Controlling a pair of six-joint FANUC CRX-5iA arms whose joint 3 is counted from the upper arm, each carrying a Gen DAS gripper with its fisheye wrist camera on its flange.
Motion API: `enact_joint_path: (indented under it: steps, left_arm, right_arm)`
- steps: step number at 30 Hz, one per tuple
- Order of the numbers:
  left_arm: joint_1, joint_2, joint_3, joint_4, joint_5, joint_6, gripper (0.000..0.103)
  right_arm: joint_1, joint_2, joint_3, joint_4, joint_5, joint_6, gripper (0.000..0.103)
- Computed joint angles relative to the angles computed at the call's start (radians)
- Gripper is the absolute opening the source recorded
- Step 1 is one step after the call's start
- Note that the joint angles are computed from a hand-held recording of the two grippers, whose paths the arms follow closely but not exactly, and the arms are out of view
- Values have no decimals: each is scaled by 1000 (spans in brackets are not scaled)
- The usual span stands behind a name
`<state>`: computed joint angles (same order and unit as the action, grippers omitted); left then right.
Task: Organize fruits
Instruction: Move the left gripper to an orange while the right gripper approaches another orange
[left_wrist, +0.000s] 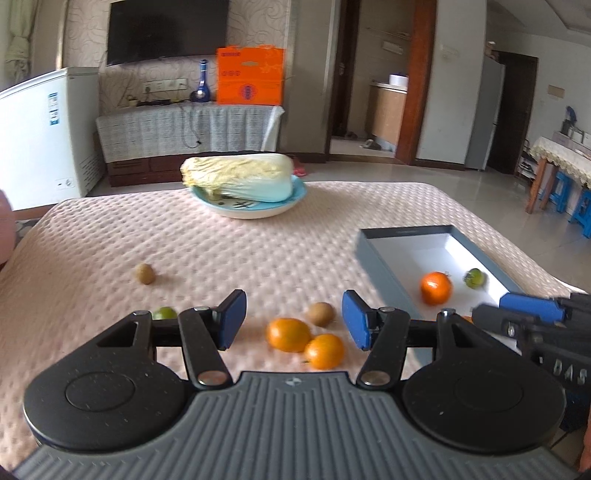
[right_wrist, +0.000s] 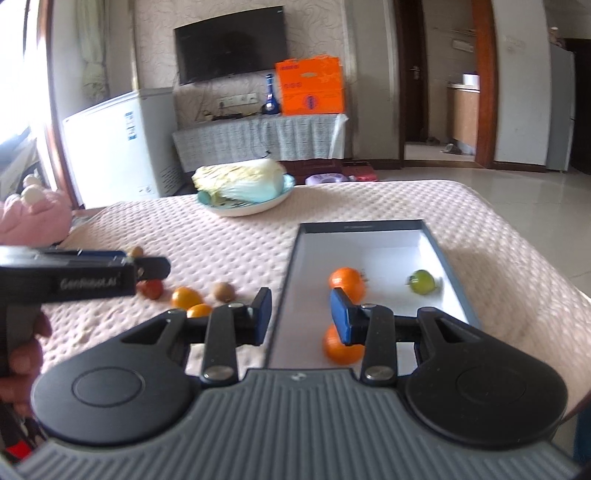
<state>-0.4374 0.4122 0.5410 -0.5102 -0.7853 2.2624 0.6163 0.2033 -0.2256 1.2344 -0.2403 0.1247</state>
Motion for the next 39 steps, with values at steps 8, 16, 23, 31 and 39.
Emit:
enact_joint_path:
  steps: [8,16,23,31,39]
  left_arm:
    - [28,-51,-62,-35,-4,51,63]
    - [55,-112,-136,-55,9,92,63]
    - [69,-145,-183,-40,38,71,63]
    - [80,-162,-218,-9,78,22,63]
    - [93,-163,-232,32,101,-16,63]
  right_arm:
    - [67,33,49,-141,0,158,39]
    - [138,90,140,-339,-58,359,39]
    - [175,158,235,-440,-136,448,40]
    - [187,230,313,-436,-208,423,42]
    - [188,290,384,-445,-264,413,44]
